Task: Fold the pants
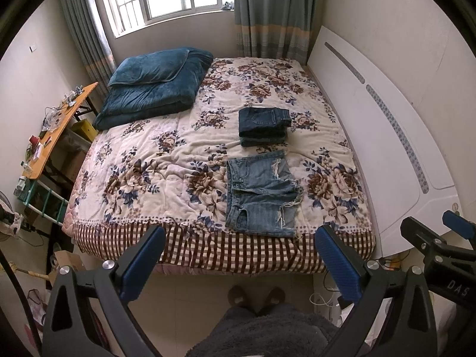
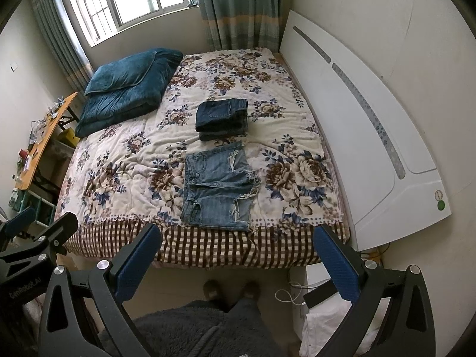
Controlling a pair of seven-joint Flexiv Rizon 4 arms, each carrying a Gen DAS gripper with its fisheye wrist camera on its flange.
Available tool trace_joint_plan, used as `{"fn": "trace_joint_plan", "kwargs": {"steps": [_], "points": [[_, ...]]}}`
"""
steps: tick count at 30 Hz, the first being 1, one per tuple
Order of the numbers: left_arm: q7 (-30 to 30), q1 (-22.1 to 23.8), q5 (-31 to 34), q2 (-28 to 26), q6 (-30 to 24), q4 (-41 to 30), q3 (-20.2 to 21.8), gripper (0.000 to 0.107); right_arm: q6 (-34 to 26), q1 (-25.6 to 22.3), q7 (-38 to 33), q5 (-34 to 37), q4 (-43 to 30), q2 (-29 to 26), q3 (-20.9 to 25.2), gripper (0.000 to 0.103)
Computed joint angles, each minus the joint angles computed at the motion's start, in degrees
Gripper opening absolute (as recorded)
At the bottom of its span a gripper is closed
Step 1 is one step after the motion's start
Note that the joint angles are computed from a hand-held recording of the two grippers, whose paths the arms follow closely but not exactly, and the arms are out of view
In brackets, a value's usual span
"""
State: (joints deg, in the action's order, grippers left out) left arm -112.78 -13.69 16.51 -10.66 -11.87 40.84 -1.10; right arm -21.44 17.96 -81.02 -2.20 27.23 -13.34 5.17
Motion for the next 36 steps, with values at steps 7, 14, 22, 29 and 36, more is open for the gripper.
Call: {"fn": "trace_joint_plan", "kwargs": {"steps": [7,14,22,29,36], "points": [[-0.09,-0.03,0.04,0.42,0.51,0.85,-0.03,0.103,1.11,-0.12,0.07,0.27,1.27,0.59,-0.26,0.103],[-0.14,-0.45,-0.3,0.39,0.67,0.93,0.63,0.103,1.47,-0.87,-0.22,0.64,1.85,0.69,0.12,0.103],[0.14,-0.47,0.11,-1.4,-1.43,-3.08,0.2,0.103,1.41,-0.84,-0.12,0.68,1.5,0.4,0.11,0.103],[0.11,-0.51,-0.16,-0.96,-0.86,-2.12,0.47,0.103,1.0,-0.91,-0.23,0.53,0.5,-0.2,0.33,0.103],[0.03,-0.49,-0.21,-0.88,-0.75,-1.99,0.45,0.103,1.52,-0.74,-0.24,0.6,1.06,0.0,0.0,0.103]]}}
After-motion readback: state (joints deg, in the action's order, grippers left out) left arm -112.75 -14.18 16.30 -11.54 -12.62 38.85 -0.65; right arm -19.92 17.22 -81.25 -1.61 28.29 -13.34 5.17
